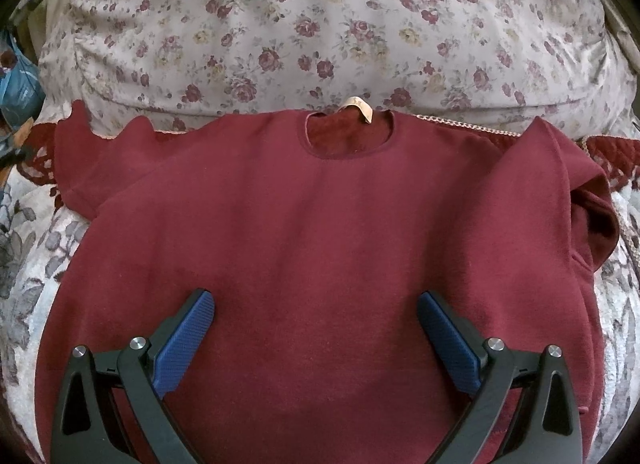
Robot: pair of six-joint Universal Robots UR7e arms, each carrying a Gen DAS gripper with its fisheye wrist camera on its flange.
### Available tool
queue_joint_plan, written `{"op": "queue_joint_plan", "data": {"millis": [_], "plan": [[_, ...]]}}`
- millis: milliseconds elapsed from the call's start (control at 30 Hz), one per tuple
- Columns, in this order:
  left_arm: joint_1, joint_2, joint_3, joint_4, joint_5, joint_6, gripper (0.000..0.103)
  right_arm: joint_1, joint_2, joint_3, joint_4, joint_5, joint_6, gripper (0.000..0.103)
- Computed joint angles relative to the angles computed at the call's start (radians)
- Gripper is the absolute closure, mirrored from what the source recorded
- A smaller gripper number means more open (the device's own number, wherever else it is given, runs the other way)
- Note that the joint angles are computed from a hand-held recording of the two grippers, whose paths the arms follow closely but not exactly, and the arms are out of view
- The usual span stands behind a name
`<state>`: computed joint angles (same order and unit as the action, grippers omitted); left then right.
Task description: Fold small clothes
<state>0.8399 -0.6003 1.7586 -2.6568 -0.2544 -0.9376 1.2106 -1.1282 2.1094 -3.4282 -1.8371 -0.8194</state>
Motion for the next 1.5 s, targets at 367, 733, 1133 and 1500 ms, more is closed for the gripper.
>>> {"op": "queue_joint_plan", "data": {"millis": [367, 733, 1133, 1500], "plan": [[0.159, 0.062, -0.249, 0.317, 0.068, -0.096, 0.031, -0.004, 0.002, 0.000, 0.000, 0.010, 0.003, 0.000], [0.194, 0.099, -0.279, -0.080, -0.084, 0.259, 0.097, -0.003, 0.009, -0.001, -0.007, 0.009, 0.004, 0.000], [0.019, 0.013, -0.065, -0.509, -0.386, 0.492, 0.099, -0.004, 0.010, -0.001, -0.010, 0.010, 0.005, 0.000], [-0.125, 0.199, -0.175, -0.399, -0.594, 0.445, 0.099, -0.015, -0.065, 0.008, 0.124, 0.028, -0.008, 0.000]]}}
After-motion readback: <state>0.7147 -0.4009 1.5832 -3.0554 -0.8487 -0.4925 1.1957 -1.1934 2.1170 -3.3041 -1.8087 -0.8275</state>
